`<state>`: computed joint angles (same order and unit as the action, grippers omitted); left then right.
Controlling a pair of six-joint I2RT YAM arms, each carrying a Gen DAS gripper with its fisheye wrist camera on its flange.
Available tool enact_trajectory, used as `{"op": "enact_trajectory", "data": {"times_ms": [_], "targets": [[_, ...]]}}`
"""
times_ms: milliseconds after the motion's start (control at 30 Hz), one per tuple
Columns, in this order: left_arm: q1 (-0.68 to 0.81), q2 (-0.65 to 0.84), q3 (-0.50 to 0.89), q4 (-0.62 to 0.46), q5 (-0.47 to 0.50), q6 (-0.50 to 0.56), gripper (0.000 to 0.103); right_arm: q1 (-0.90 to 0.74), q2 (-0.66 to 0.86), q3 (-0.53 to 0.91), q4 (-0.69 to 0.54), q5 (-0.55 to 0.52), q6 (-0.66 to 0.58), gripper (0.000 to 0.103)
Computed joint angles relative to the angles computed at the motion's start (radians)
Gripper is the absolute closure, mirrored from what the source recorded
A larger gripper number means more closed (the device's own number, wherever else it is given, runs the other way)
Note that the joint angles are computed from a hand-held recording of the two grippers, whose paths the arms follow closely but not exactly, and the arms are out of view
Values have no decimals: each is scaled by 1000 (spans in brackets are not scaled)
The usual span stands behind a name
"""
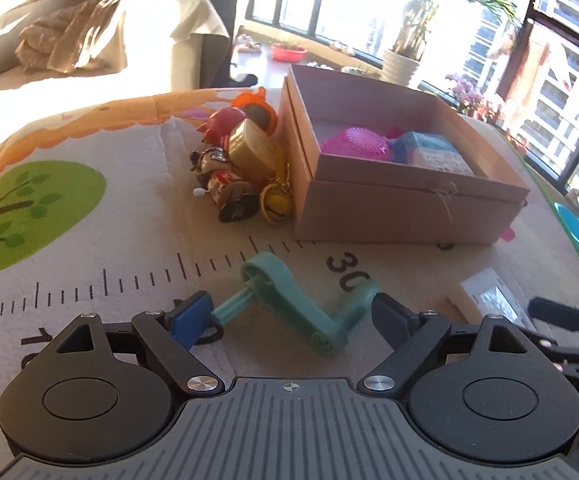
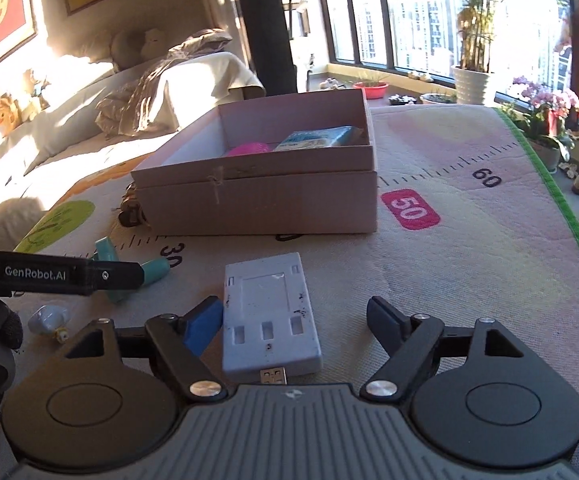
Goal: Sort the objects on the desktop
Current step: 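Hold the power strip in the right tool while the left tool grasps the teal crank handle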
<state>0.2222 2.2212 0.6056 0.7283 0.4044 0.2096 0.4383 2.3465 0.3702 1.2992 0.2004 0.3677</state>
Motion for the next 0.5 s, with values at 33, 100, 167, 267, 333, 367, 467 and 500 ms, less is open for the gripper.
{"op": "enact_trajectory", "data": {"times_ms": [33, 100, 167, 267, 333, 367, 467, 500], "targets": [[-4, 2, 7, -1, -5, -13, 12, -3, 1, -2, 4, 1, 10, 20], [-7, 2, 11, -4, -16, -12, 12, -4, 6, -3, 8, 2, 15, 15], [-6, -2, -4, 4, -30, 25, 12, -5, -1, 6, -19, 4, 18, 8], [5, -4, -39, 36, -56, 90, 12, -8, -10, 12, -42, 0, 11, 5], [28, -5, -55, 47, -52, 131, 12, -1, -14, 18, -59, 9, 8, 5], [43, -7, -59, 45, -47, 149, 12, -1, -14, 19, -62, 11, 7, 5], [93, -7, -62, 46, -32, 180, 12, 9, -25, 26, -89, 22, 7, 4], [112, -6, -58, 42, -23, 185, 12, 14, -29, 30, -102, 31, 6, 4]]}}
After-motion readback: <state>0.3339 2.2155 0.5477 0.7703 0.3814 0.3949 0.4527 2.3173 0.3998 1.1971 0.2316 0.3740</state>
